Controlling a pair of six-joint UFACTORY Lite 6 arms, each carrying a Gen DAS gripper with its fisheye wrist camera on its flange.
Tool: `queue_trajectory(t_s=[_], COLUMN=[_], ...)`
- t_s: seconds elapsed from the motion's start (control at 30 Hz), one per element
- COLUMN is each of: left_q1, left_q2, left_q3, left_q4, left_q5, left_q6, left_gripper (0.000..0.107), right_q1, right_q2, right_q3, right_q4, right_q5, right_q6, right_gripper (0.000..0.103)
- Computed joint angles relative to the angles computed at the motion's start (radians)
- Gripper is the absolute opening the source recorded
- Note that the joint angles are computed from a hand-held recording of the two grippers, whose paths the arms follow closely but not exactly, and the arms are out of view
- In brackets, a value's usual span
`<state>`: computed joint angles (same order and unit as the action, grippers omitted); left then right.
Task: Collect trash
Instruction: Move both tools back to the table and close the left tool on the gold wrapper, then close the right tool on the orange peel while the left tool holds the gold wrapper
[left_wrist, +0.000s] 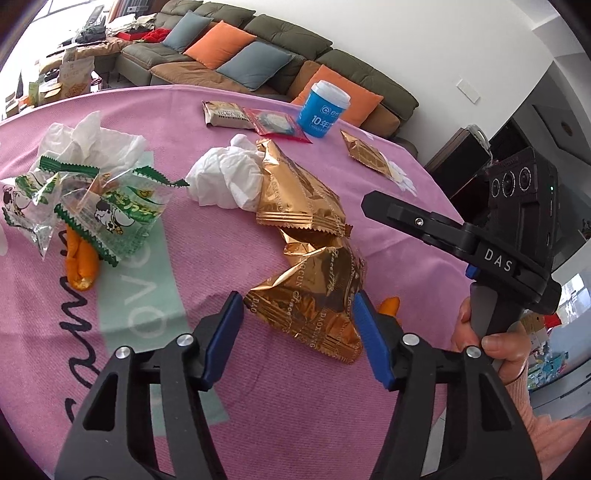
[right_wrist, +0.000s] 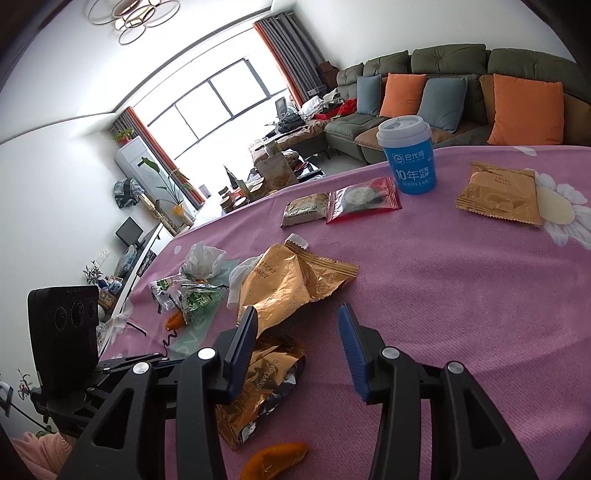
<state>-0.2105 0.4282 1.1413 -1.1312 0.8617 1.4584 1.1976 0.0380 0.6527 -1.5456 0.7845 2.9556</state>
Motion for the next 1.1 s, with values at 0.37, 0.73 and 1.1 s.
queue_trajectory(t_s=[0.37,0.73,1.1], left_q1=[0.048,0.266,0.507], left_q2=[0.003,-0.087,-0.099], left_q3=[-0.002,-0.109,-0.106], left_q4=[0.02,0.08,0.143], left_q5=[0.08,0.186,0.291], left_q6=[0.018,0.179,0.269], left_gripper=[0.04,0.034,0.033], right_q1=[0.076,0.299,0.327], right_q2=[-0.001,0.146,0.265], right_q3=[-0.014,0.132,0.274], right_q4=[0.021,0.24,0.369], right_q5=[0.023,0.066,0.078], right_q6=[0.038,-0.023,-0.145], right_gripper=[0.044,0.05,0.032])
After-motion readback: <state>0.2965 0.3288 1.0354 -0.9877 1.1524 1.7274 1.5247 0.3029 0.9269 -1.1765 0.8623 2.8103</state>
